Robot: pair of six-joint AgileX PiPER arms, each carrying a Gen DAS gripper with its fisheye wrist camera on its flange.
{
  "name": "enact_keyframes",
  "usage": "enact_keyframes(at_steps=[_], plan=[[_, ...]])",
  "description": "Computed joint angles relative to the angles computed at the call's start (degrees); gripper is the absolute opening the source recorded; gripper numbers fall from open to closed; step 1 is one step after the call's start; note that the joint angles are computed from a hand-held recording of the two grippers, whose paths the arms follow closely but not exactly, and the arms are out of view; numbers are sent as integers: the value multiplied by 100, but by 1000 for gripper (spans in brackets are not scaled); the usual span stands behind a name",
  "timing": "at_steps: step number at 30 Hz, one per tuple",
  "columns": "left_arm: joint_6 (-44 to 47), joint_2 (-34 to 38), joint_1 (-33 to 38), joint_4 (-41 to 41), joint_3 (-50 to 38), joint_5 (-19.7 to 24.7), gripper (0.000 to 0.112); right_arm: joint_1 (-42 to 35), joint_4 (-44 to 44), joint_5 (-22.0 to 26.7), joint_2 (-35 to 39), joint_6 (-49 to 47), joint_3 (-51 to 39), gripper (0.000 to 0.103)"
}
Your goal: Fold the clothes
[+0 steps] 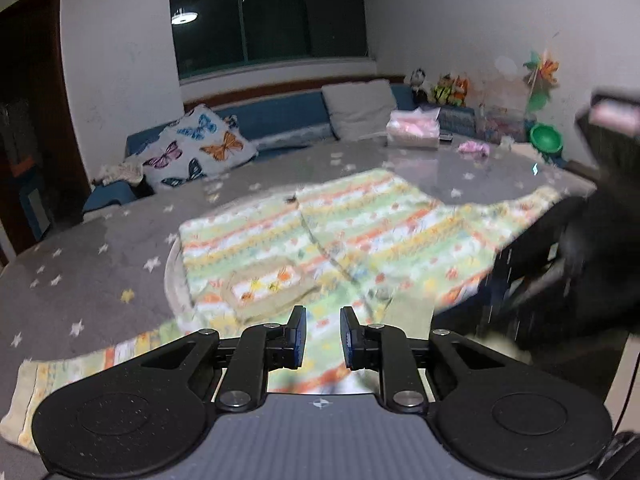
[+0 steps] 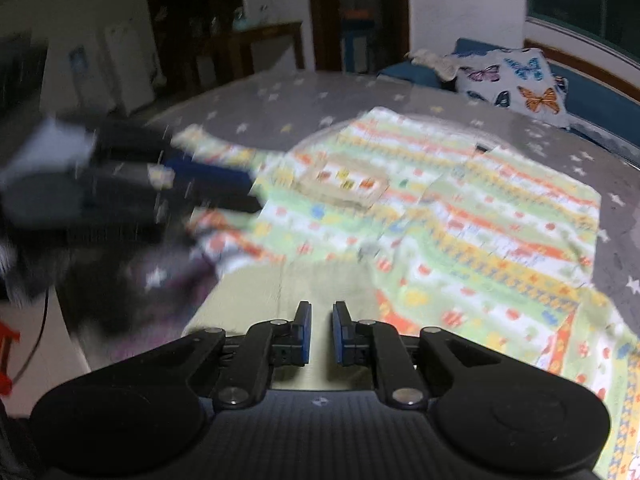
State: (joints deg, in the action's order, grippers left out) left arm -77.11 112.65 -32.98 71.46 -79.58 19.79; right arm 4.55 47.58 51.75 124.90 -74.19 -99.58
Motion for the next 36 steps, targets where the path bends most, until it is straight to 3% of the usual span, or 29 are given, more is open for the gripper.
enact_keyframes(at_steps=[3,10,12,20,30,36], plan=[[427,218,-8,-372,-377,-127,21,-85,218,-85,-172,-277,262,14],[2432,977,-49,-2302,-1245,-167,21,-454,339,-379,-277,20,433,18],[2844,1123,-77,-2650,-1366,-75,21,-603,427,-339,-285,37,462,26],[2920,1105,-75,-2624,-1301,-88,21,-1196,741,-348,-191,456,320,32],[3136,1135,-89,-2723,-1371,-14,22,-1851,463,-1374,-56,1090,372,33],[3204,1153,-106,-2745,-1421,56,22,-2140,-112,-1922,247,1748,-59,33]])
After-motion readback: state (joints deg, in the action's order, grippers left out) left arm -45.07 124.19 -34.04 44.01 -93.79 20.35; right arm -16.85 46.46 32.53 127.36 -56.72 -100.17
